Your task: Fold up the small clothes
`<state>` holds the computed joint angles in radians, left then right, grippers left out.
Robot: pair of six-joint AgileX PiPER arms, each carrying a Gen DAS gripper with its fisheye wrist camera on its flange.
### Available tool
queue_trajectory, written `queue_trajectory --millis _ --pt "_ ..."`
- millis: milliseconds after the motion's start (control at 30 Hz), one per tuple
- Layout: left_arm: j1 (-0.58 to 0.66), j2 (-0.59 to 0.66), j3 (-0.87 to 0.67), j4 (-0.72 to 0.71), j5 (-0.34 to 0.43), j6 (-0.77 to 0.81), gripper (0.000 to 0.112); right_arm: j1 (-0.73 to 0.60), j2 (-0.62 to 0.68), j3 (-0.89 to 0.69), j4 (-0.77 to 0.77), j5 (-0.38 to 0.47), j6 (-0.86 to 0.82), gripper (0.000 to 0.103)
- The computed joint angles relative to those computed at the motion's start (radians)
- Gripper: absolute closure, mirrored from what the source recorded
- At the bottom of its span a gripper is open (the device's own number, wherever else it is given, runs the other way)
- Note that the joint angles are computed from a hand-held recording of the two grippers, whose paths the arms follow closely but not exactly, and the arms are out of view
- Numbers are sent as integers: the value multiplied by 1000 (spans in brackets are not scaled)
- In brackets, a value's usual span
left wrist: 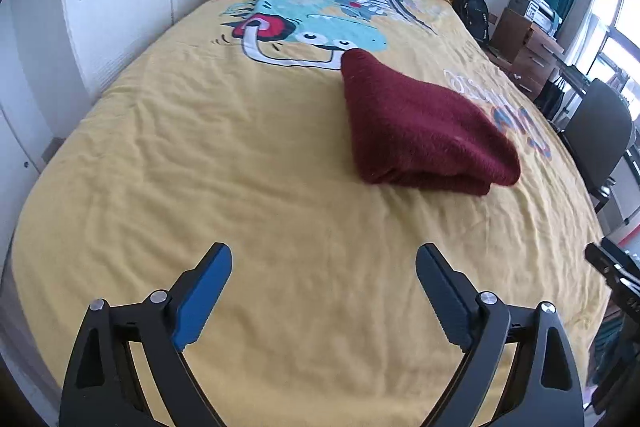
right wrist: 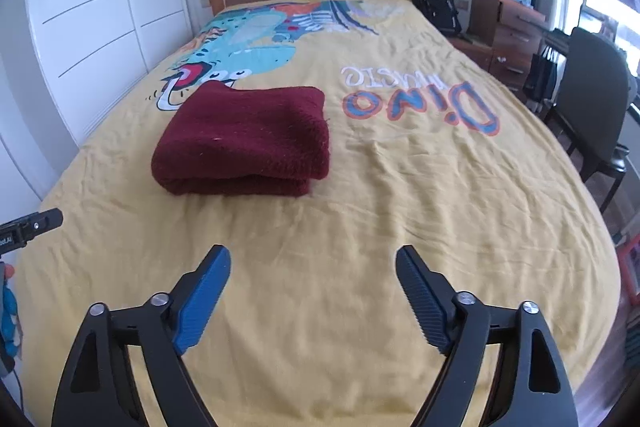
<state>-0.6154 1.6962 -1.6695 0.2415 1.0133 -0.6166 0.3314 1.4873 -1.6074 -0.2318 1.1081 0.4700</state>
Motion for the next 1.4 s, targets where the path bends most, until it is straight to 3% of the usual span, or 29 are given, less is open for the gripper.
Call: queue_trajectory --millis 100,367,1000,1400 --pt "-32 -42 62 52 -4 -37 20 51 -40 32 -69 3 61 1" --pt "-93 -122 178 114 -42 -118 20 148 -114 78 -196 50 164 1" --pt "-159 -136 198 242 -19 -230 20 152 -183 173 -203 29 214 1" --pt "-164 -120 212 241 -32 -227 20 133 -194 199 -196 16 217 1"
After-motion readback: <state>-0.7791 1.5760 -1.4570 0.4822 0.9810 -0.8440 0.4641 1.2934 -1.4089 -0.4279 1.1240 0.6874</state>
